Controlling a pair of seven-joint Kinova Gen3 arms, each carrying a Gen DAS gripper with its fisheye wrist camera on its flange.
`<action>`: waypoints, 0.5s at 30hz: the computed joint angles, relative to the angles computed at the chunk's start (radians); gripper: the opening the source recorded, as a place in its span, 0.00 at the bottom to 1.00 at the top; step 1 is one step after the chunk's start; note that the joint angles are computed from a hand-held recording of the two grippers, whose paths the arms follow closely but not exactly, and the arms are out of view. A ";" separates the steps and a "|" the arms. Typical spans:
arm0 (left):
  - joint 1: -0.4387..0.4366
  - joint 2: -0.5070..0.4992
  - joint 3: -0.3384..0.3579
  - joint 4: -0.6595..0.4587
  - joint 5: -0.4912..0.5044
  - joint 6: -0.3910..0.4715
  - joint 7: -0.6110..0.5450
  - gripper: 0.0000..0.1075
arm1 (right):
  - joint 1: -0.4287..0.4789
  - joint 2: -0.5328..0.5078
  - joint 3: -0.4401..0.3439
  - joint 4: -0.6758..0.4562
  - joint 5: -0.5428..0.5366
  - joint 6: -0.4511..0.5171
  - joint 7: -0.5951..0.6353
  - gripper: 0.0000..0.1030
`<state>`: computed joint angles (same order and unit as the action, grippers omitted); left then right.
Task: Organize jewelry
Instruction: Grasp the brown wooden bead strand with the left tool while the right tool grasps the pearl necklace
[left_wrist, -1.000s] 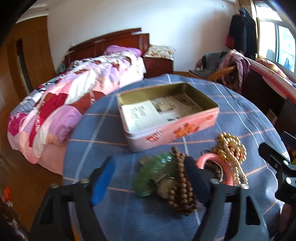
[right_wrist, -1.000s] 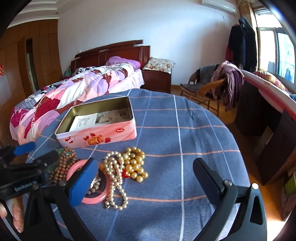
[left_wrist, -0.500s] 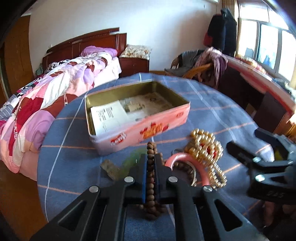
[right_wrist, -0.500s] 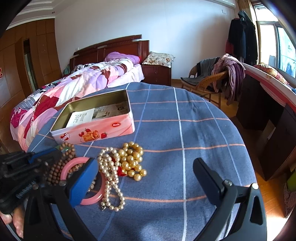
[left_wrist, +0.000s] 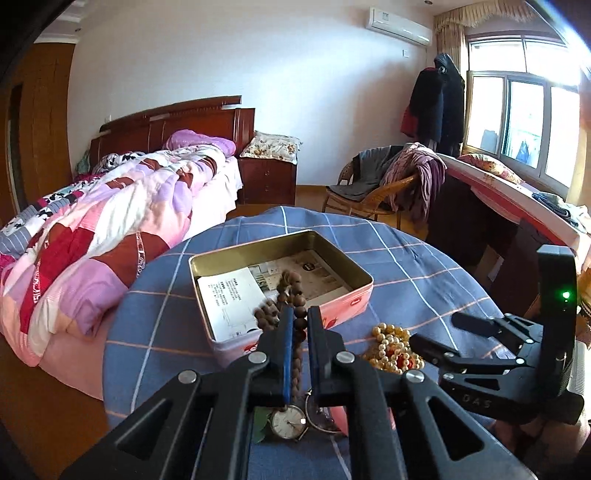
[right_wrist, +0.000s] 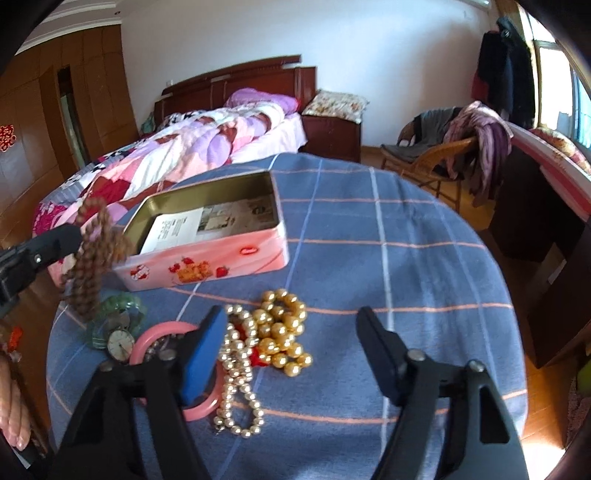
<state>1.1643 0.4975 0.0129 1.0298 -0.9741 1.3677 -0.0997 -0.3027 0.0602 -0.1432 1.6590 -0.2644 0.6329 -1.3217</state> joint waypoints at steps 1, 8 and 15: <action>-0.007 -0.005 0.002 0.010 0.006 -0.013 0.002 0.06 | 0.003 0.005 -0.001 -0.007 -0.014 0.013 0.015 0.64; -0.023 -0.011 0.009 0.034 0.021 -0.040 0.008 0.06 | 0.015 0.039 -0.018 -0.053 -0.118 0.086 0.133 0.42; -0.026 -0.015 0.013 0.046 0.026 -0.053 0.016 0.06 | 0.024 0.050 -0.028 -0.060 -0.169 0.138 0.220 0.09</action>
<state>1.1381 0.4829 0.0260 1.0759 -0.9484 1.3146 -0.0840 -0.2789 0.1100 -0.1708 1.5986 -0.4336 0.7708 -1.1021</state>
